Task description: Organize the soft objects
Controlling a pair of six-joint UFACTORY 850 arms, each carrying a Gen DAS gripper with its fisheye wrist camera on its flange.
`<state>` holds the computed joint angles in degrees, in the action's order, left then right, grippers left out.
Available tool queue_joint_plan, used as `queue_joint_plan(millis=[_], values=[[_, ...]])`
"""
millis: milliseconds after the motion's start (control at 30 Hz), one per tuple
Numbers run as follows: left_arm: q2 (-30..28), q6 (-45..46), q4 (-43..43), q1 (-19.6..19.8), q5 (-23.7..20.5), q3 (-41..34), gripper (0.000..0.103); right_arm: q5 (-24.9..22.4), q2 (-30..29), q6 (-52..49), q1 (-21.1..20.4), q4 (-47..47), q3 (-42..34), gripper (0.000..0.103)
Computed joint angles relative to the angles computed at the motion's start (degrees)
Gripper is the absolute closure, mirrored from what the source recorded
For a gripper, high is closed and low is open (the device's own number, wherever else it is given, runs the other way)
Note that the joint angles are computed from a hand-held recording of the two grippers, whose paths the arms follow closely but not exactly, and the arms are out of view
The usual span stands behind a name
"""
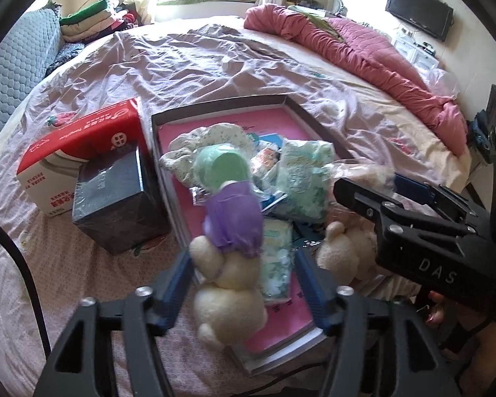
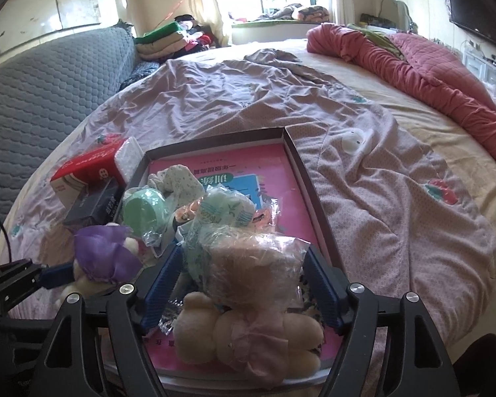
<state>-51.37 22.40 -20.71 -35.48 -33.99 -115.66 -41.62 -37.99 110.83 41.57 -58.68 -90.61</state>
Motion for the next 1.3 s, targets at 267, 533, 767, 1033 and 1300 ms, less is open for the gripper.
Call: queue_joint_plan(millis=[267, 533, 767, 1033, 1300], values=[[3.18, 3.99, -3.90, 0.50, 2.56, 3.87, 0.020, -3.95, 4.92, 10.62, 2.69, -6.77, 4.29, 0.022], [9.22, 3.78, -2.18, 0.32, 7.26, 9.37, 0.014, -10.86, 7.81, 13.97, 6.33, -8.50, 4.40, 0.019], [13.95, -7.07, 8.12, 0.21, 8.43, 14.31, 0.014, -13.60, 7.25, 12.24, 9.67, -6.46, 2.34, 0.018], [19.84, -7.63, 8.83, 1.55, 10.98, 21.02, 0.013, -17.52, 6.17, 13.03, 13.03, -6.99, 0.11, 0.018], [24.11, -6.32, 7.78, 2.31, 12.70, 25.58, 0.013, -18.99, 4.97, 13.09, 15.18, -7.85, -2.22, 0.018]])
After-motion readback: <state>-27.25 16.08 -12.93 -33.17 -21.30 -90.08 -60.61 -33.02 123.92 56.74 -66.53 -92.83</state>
